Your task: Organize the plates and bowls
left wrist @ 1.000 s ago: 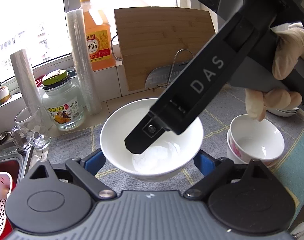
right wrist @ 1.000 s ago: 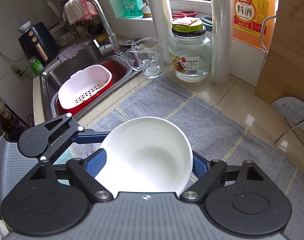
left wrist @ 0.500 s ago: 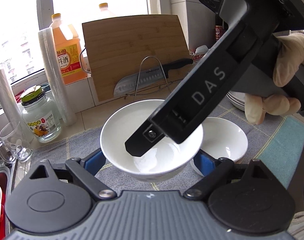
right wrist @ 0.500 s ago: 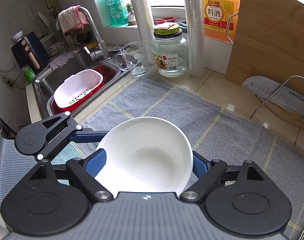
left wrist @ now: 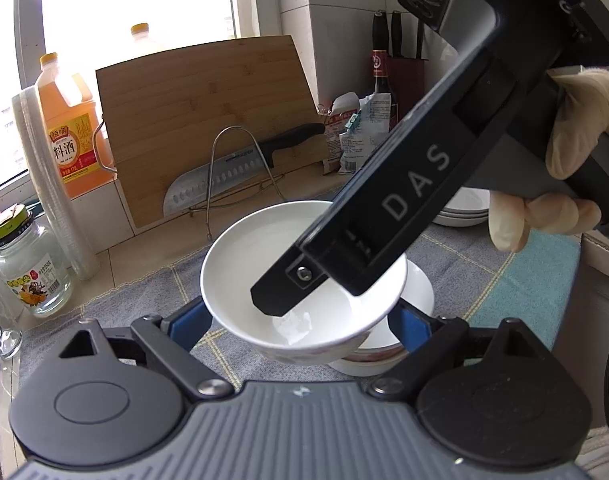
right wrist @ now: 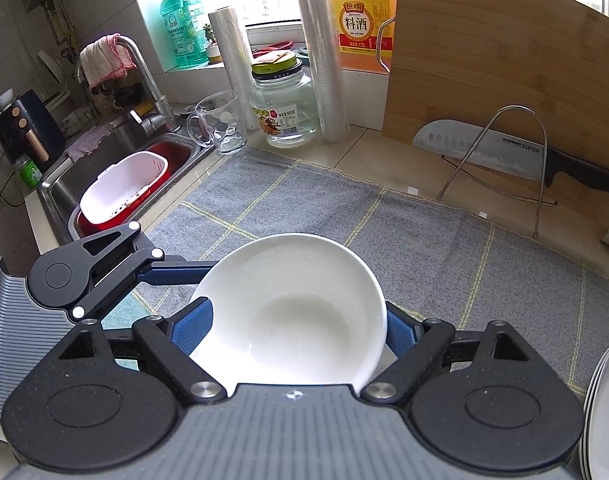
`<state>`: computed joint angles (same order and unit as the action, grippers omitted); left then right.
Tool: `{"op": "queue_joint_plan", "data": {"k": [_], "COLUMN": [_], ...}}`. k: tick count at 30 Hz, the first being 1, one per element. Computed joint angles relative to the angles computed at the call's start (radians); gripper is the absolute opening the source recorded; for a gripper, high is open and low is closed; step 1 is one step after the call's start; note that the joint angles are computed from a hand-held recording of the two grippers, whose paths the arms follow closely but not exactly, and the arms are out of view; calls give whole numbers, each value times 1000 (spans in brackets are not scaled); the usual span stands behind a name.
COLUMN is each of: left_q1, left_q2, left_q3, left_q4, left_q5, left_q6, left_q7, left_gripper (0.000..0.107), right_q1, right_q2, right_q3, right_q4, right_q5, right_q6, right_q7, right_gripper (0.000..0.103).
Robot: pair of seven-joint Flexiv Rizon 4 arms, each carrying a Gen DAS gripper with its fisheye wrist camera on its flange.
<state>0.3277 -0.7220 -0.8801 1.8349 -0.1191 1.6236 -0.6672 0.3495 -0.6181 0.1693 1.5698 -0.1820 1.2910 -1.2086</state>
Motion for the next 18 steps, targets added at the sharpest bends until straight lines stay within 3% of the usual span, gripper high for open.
{"op": "queue_joint_plan", "data": {"k": [6, 18], "left_q1": [2, -77], "left_q2": [-19, -35], "left_q3": [-29, 21], "left_q4": [-7, -61], "left_q5": [7, -59], "left_q6": [-16, -76], "left_q7": [23, 91], "left_gripper": [94, 94], "right_q1": [23, 8], "right_q2": [40, 61], "right_q3": [-50, -69], "right_q4": [73, 140], "right_q5": [-25, -58], "right_q6": [33, 58], "right_q7": [70, 147], "right_gripper": [92, 92]}}
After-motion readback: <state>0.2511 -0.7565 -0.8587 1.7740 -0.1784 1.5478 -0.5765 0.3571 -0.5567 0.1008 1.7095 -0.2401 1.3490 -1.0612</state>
